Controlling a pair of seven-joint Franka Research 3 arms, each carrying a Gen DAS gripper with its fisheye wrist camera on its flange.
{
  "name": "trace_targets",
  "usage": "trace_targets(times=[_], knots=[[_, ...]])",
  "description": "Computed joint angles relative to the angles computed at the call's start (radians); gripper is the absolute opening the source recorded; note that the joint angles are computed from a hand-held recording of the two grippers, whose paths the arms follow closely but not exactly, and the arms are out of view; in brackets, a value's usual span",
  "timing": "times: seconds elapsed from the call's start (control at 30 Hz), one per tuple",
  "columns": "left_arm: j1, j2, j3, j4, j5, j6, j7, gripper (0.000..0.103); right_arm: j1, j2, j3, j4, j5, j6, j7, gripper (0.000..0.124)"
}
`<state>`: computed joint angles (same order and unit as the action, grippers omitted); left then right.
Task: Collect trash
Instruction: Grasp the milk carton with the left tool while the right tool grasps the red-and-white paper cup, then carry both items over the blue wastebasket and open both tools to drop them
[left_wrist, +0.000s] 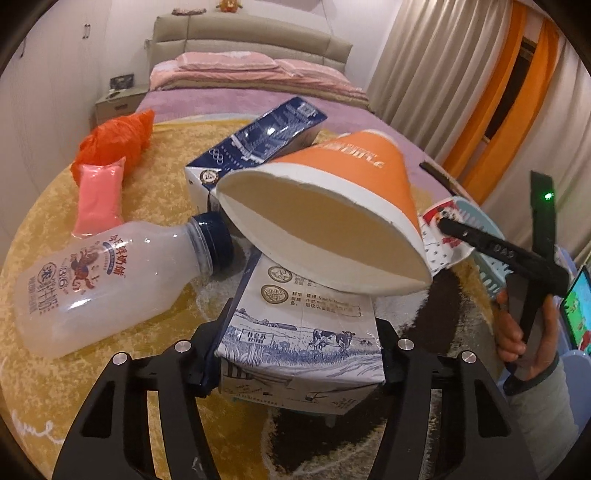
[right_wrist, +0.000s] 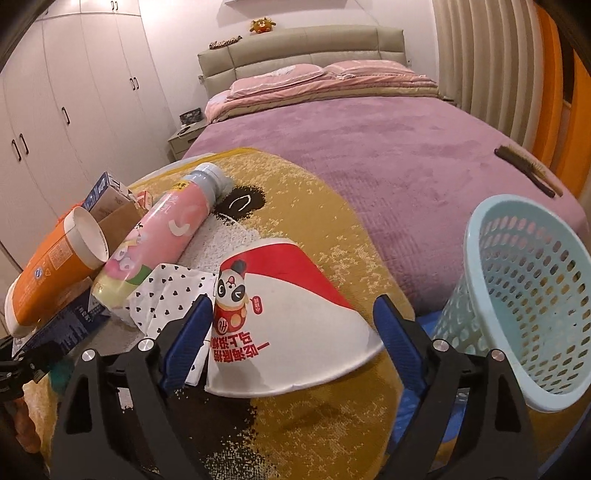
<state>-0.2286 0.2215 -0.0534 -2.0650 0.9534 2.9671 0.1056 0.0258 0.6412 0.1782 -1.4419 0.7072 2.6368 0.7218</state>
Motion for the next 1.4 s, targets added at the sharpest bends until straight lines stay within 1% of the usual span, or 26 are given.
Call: trace_targets(times=[0.07, 0.1, 0.13, 0.17, 0.23, 0.3, 0.37, 0.47, 0.57, 0.67, 0.77, 0.8, 0.9, 1.03, 1.13, 1.23, 1.27, 1.33, 1.37, 1.4], knots=[[-0.016, -0.015, 0.016, -0.011, 0.050, 0.014, -0.060, 0.058, -0.008, -0.006, 0.006, -0.005, 0.007, -0.012, -0.005, 0.080], [-0.020, -0.021, 0.019, -0.014, 0.073, 0.013, -0.084, 0.058, -0.018, -0.013, 0.017, -0.012, 0.023, -0.022, -0.020, 0.075], [-0.027, -0.032, 0.022, -0.020, 0.111, 0.010, -0.120, 0.058, -0.034, -0.029, 0.035, -0.031, 0.049, -0.031, -0.051, 0.071], [-0.029, -0.041, 0.021, -0.025, 0.141, 0.006, -0.150, 0.058, -0.038, -0.048, 0.041, -0.058, 0.069, -0.024, -0.078, 0.069], [-0.021, -0.066, 0.007, -0.043, 0.178, 0.003, -0.200, 0.057, -0.032, -0.084, 0.040, -0.107, 0.095, -0.002, -0.115, 0.068], [-0.010, -0.087, -0.003, -0.059, 0.235, 0.009, -0.264, 0.057, -0.038, -0.132, 0.055, -0.175, 0.149, 0.032, -0.188, 0.068], [0.004, -0.105, -0.021, -0.070, 0.270, 0.005, -0.297, 0.057, -0.037, -0.182, 0.064, -0.239, 0.209, 0.075, -0.263, 0.067], [0.017, -0.141, -0.045, -0.088, 0.362, -0.011, -0.385, 0.057, -0.042, -0.238, 0.068, -0.294, 0.316, 0.081, -0.350, 0.067], [0.040, -0.162, -0.067, -0.095, 0.420, 0.002, -0.433, 0.057, -0.035, -0.275, 0.047, -0.315, 0.383, 0.052, -0.379, 0.067], [0.053, -0.169, -0.087, -0.088, 0.449, 0.011, -0.449, 0.057, -0.014, -0.298, 0.014, -0.325, 0.416, 0.034, -0.383, 0.067], [0.058, -0.164, -0.099, -0.078, 0.509, 0.059, -0.499, 0.057, 0.000, -0.314, -0.014, -0.333, 0.439, 0.015, -0.388, 0.067], [0.057, -0.155, -0.103, -0.068, 0.500, 0.064, -0.488, 0.057, 0.004, -0.316, -0.022, -0.334, 0.444, 0.010, -0.386, 0.067], [0.045, -0.133, -0.112, -0.045, 0.456, 0.042, -0.429, 0.057, 0.006, -0.329, -0.037, -0.340, 0.472, -0.001, -0.398, 0.067], [0.022, -0.082, -0.106, 0.014, 0.412, 0.035, -0.361, 0.057, 0.004, -0.329, -0.058, -0.333, 0.492, 0.009, -0.407, 0.067], [-0.001, -0.030, -0.101, 0.085, 0.349, 0.032, -0.264, 0.057, -0.017, -0.316, -0.072, -0.302, 0.515, 0.015, -0.401, 0.067], [-0.030, 0.054, -0.098, 0.200, 0.263, 0.034, -0.133, 0.057, -0.041, -0.277, -0.090, -0.241, 0.504, 0.036, -0.349, 0.067], [-0.037, 0.074, -0.096, 0.228, 0.237, 0.035, -0.095, 0.057, -0.047, -0.256, -0.097, -0.213, 0.489, 0.057, -0.318, 0.067], [-0.037, 0.147, -0.120, 0.327, 0.138, 0.029, 0.041, 0.057, -0.056, -0.204, -0.115, -0.150, 0.430, 0.098, -0.223, 0.067], [-0.033, 0.188, -0.138, 0.379, 0.086, 0.026, 0.111, 0.057, -0.060, -0.180, -0.123, -0.122, 0.395, 0.104, -0.173, 0.067], [-0.022, 0.244, -0.171, 0.449, 0.022, 0.019, 0.200, 0.057, -0.061, -0.151, -0.137, -0.089, 0.352, 0.109, -0.109, 0.067]])
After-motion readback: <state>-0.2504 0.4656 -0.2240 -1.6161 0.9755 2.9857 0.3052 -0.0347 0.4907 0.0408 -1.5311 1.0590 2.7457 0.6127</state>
